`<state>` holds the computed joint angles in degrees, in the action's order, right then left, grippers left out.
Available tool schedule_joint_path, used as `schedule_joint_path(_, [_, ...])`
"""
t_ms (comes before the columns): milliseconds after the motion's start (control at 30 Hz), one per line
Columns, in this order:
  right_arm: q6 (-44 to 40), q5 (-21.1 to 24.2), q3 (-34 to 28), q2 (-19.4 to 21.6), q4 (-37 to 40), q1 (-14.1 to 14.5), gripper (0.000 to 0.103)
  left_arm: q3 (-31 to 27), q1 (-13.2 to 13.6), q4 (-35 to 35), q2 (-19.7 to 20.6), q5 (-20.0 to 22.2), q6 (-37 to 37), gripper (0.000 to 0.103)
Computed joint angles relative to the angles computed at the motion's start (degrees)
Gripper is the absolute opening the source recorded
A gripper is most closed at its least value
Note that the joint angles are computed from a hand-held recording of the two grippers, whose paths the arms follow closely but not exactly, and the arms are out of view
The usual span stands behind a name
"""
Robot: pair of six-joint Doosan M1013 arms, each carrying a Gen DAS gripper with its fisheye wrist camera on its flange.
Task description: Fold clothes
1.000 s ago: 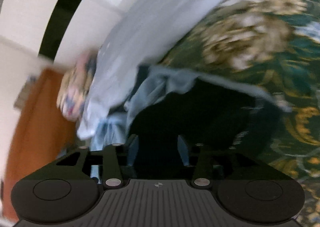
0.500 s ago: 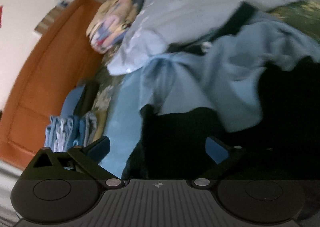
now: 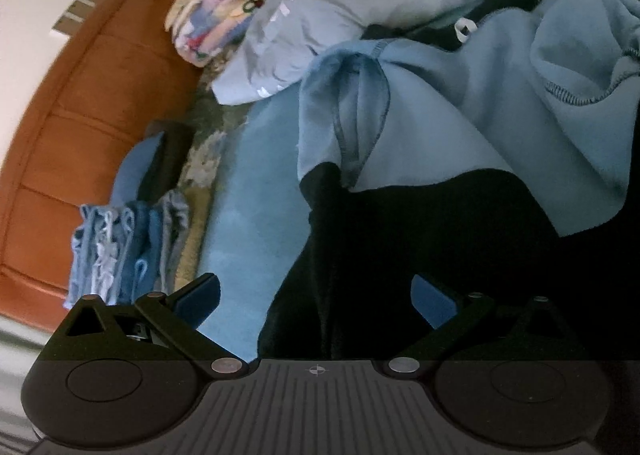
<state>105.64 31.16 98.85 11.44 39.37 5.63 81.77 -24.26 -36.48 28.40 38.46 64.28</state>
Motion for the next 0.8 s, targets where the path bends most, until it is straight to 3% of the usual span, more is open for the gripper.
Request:
schedule_joint_path(100, [2.5, -0.4, -0.5, 0.4, -1.6, 0.3, 0.103, 1.0, 1.7, -14.7, 0.7, -0.2, 8.6, 0.083])
schedule_joint_path(233, [4.3, -0.1, -1.4, 0.8, -3.1, 0.6, 0.103, 2.5, 3.3, -26.3, 1.2, 0.5, 14.1, 0.061])
schedule_joint_path(367, [5.1, 0.8, -2.2, 1.3, -4.7, 1.1, 0.103, 5.1, 4.1, -38.7, 0.6, -0.1, 22.8, 0.057])
schedule_joint_path(500, [5.7, 1.1, -2.2, 1.6, -4.5, 1.4, 0.103, 7.4, 4.1, -49.4, 0.7, -2.0, 26.9, 0.057])
schedule_joint_path(800, [8.4, 1.9, -0.8, 1.0, -5.6, 1.4, 0.103, 8.0, 2.8, -50.2, 1.2, -8.3, 22.3, 0.056])
